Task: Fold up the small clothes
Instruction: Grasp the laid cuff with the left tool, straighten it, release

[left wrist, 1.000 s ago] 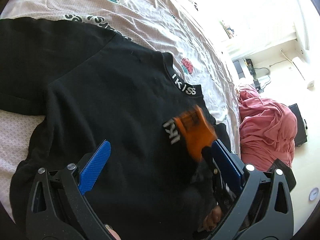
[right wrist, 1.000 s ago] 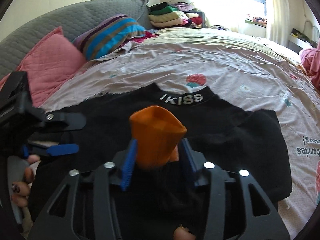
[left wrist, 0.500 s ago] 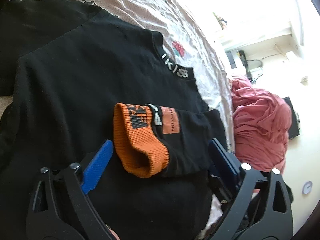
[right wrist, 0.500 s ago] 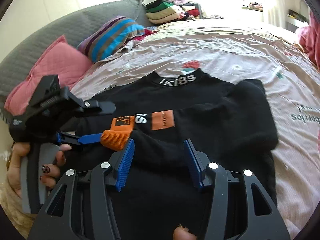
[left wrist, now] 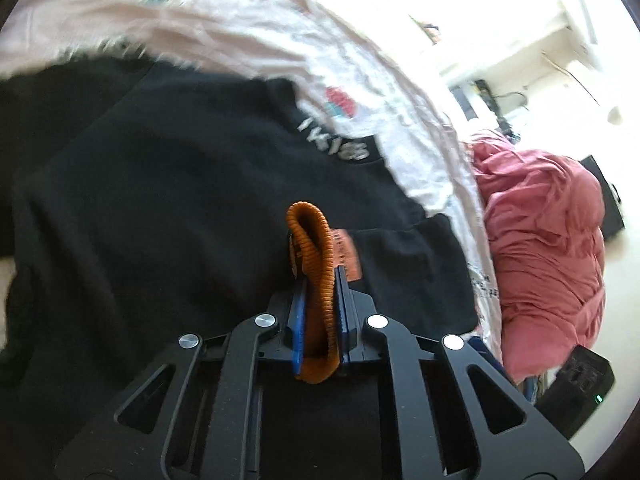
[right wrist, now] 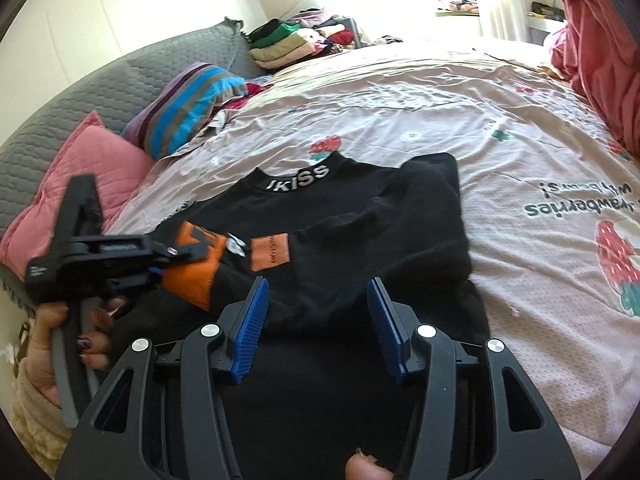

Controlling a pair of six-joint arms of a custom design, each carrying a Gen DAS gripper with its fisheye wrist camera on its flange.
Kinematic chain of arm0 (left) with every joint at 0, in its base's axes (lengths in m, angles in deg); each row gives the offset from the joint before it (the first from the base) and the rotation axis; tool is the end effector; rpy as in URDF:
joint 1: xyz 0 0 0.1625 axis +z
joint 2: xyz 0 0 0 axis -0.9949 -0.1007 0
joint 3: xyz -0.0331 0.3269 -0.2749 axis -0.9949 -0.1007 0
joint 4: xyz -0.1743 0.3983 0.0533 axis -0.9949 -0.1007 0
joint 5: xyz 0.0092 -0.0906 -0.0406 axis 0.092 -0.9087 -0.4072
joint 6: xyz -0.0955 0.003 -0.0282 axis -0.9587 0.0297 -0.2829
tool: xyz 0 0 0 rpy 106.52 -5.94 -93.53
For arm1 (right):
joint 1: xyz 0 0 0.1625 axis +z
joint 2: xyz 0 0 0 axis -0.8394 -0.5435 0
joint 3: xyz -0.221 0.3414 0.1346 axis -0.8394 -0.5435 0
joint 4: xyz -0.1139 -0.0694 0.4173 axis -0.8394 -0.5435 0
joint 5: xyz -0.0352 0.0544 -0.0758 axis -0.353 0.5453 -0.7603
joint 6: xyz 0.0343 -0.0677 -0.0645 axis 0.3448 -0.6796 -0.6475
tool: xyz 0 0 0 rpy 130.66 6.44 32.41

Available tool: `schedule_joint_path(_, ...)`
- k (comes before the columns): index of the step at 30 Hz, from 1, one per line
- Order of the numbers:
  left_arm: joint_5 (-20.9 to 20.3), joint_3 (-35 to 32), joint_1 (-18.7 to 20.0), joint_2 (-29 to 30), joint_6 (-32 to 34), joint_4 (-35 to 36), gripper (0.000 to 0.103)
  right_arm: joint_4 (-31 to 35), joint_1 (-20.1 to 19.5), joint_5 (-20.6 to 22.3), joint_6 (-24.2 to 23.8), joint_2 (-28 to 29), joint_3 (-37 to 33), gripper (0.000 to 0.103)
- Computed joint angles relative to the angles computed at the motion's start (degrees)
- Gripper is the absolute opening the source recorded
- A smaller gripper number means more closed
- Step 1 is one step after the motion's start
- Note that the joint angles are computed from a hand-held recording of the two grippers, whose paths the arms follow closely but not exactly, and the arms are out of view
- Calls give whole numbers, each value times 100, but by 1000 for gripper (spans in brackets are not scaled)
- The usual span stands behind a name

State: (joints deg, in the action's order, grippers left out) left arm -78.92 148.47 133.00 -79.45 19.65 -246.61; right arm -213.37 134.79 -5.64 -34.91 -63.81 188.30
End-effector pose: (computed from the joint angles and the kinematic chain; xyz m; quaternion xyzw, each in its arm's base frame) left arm -0.2936 -0.6110 0.0237 -0.0290 0.9514 -0.2979 0.0718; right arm 0.0134 -0.5564 0.3339 0.2182 -0.9158 0.2994 0.1549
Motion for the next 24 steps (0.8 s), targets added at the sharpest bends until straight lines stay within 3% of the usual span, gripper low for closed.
schedule_joint_path(11, 1237, 42, -414, -393, 603, 7, 4, -118, -74, -66, 158, 10, -55, 50)
schedule_joint_path(24, 1244, 267, -218, -468, 154, 325, 5, -281, 28, -412, 167, 226, -204, 50)
